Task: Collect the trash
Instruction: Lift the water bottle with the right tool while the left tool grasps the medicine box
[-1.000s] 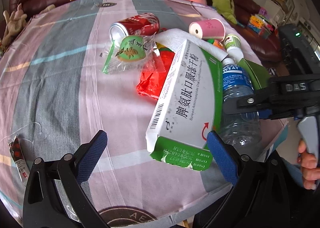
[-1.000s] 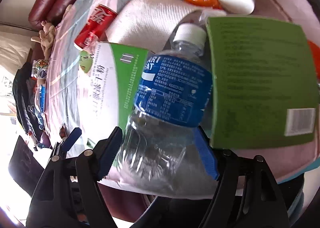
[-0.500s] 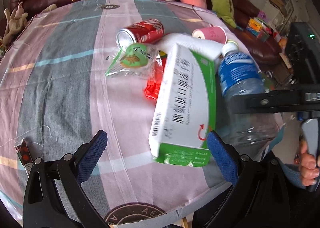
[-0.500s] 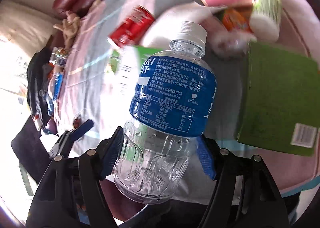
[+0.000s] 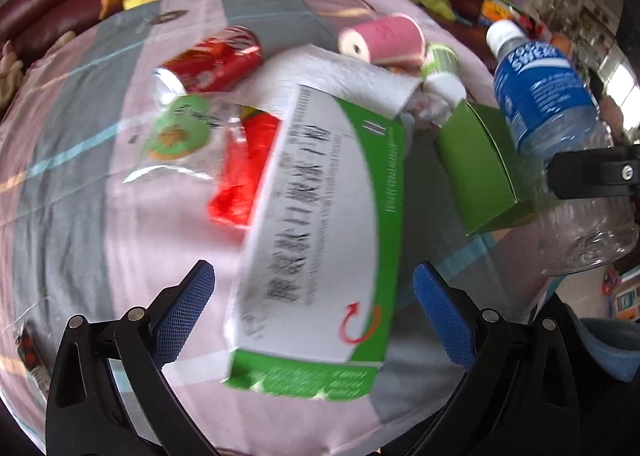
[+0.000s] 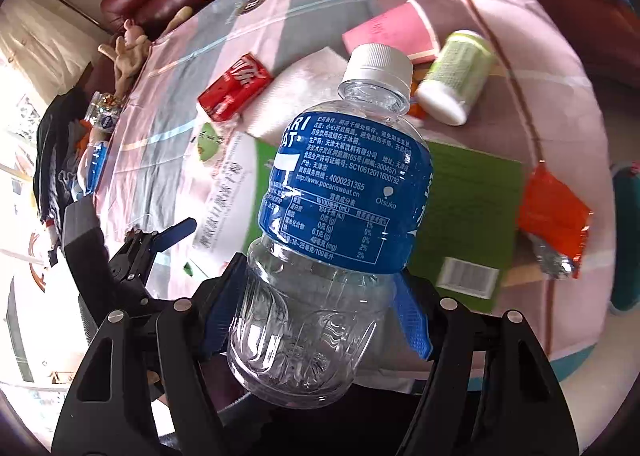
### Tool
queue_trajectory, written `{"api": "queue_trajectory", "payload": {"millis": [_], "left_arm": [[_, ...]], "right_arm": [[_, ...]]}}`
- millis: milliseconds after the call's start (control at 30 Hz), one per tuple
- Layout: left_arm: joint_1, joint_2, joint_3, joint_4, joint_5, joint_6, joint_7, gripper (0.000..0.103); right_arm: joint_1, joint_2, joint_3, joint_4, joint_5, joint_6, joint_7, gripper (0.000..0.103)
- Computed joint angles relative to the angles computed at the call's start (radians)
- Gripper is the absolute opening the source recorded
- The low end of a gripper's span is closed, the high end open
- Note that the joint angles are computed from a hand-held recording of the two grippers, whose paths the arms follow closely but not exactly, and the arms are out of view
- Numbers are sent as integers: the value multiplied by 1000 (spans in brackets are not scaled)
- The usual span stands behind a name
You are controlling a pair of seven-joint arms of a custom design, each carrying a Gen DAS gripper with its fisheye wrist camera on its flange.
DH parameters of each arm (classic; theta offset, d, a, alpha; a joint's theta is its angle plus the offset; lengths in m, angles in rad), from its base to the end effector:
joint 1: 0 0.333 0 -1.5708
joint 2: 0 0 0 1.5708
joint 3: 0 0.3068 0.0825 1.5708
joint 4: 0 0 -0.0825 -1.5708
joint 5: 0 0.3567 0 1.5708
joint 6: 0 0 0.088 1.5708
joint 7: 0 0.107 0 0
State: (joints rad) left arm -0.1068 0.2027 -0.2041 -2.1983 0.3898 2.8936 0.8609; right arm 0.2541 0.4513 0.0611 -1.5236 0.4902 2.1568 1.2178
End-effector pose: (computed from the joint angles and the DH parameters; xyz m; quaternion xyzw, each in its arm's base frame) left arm 0.5359 -0.1923 0.3569 -0.7037 0.6631 -0.2153 0.1369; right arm 0.6391 0.2215 0.4247 -0.8144 0.5273 0.0937 0.2237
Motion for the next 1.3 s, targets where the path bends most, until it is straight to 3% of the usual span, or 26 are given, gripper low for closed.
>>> {"api": "queue_trajectory", "payload": {"millis": [133, 167, 200, 333, 400, 633, 1000, 1300], "left_arm": [[-14, 58, 13, 79, 22, -63, -29, 99], [2, 67, 1, 81, -9, -54, -20, 96], [19, 78, -12, 87, -43, -51, -7, 85], [23, 72, -1, 78, -61, -26, -52, 81], [-7, 54, 34, 70, -10, -29, -134, 80], [-36, 2, 47, 39, 86, -38, -269, 80], [-63, 127, 18, 200, 89, -199, -239, 83], [-107, 81, 55, 179, 199, -217, -376, 77]], "right_arm": [[-19, -8, -9, -11, 2, -1, -18, 66], [-23, -11, -14, -17, 0, 6, -21, 66], [-26, -12, -16, -20, -1, 12, -23, 66], [-54, -17, -16, -36, 32, 23, -39, 66], [-65, -19, -15, -45, 48, 30, -55, 66], [-97, -23, -12, -58, 89, 41, -119, 66], [-136, -41, -23, -85, 122, 18, -184, 66], [-154, -41, -32, -98, 136, 50, -218, 66]]}}
